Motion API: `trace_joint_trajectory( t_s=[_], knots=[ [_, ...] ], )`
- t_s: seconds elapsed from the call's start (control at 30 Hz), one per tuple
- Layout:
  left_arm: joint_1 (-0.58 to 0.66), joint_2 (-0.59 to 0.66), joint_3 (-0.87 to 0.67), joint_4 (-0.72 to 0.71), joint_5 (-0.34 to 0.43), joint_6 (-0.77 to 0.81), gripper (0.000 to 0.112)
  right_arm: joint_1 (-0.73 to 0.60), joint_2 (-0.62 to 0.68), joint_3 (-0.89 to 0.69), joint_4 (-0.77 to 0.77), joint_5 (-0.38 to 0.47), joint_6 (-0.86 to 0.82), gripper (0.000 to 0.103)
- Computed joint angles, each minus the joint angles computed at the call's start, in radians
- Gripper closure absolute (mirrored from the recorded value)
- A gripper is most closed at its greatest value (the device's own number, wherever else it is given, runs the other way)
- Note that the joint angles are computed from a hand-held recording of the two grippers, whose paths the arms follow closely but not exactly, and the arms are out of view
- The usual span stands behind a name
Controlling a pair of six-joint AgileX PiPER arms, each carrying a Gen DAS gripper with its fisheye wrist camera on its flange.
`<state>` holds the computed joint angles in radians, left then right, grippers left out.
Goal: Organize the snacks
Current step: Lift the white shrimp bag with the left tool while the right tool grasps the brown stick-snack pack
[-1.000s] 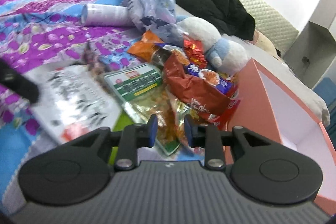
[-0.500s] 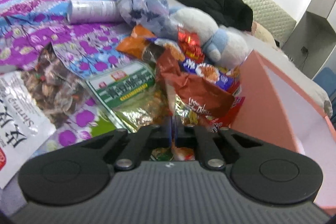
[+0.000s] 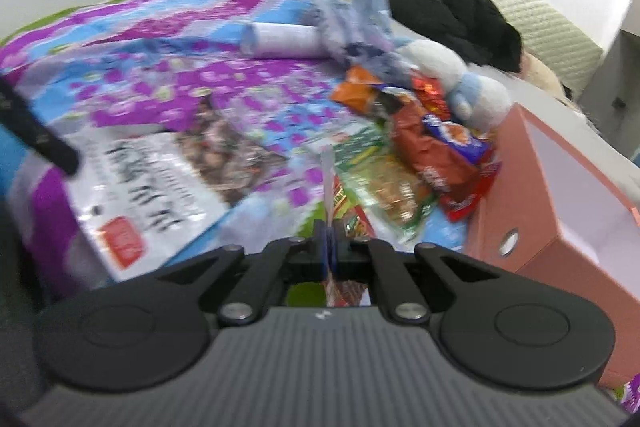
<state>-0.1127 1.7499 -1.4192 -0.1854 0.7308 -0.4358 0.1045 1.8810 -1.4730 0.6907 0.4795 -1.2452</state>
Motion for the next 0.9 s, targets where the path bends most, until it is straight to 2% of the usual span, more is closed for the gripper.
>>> trace_joint_trajectory(
  t_s=[0.13, 0.2, 0.23, 0.27, 0.3, 0.33, 0.37, 0.4, 0.5, 0.67, 0.9],
  knots=[
    [-0.020, 0.016, -0.026, 0.047, 0.036, -0.022, 0.108, -0.017, -0.004, 0.026, 0.062, 0.042, -0.040, 0.096],
    [-0.024, 0.023, -0.045, 0.061, 0.058, -0.027, 0.097, -0.029, 0.002, 0.019, 0.077, 0.069, -0.032, 0.095],
    [-0.024, 0.028, -0.060, 0.067, 0.075, -0.033, 0.078, -0.037, 0.000, 0.023, 0.098, 0.075, -0.039, 0.095],
    [-0.030, 0.031, -0.075, 0.091, 0.090, -0.057, 0.054, -0.046, 0.003, 0.019, 0.114, 0.087, -0.047, 0.084],
    [-0.040, 0.033, -0.089, 0.129, 0.099, -0.092, 0.040, -0.055, 0.001, 0.022, 0.138, 0.098, -0.065, 0.064],
    [-0.050, 0.031, -0.096, 0.166, 0.100, -0.114, 0.038, -0.066, 0.000, 0.027, 0.174, 0.106, -0.095, 0.054],
    [-0.053, 0.035, -0.112, 0.174, 0.106, -0.108, 0.036, -0.076, -0.002, 0.031, 0.203, 0.113, -0.121, 0.039],
    [-0.052, 0.043, -0.130, 0.171, 0.113, -0.097, 0.034, -0.084, -0.002, 0.032, 0.225, 0.123, -0.138, 0.036],
    [-0.059, 0.083, -0.198, 0.184, 0.128, -0.086, 0.025, -0.115, 0.012, 0.011, 0.267, 0.164, -0.104, 0.036],
    [-0.071, 0.200, -0.349, 0.191, 0.147, -0.037, 0.023, -0.127, 0.082, -0.067, 0.171, 0.169, 0.140, 0.036],
    [-0.116, 0.408, -0.625, 0.242, 0.249, 0.026, 0.021, -0.128, 0.144, -0.108, 0.143, 0.187, 0.228, 0.036]
  ],
)
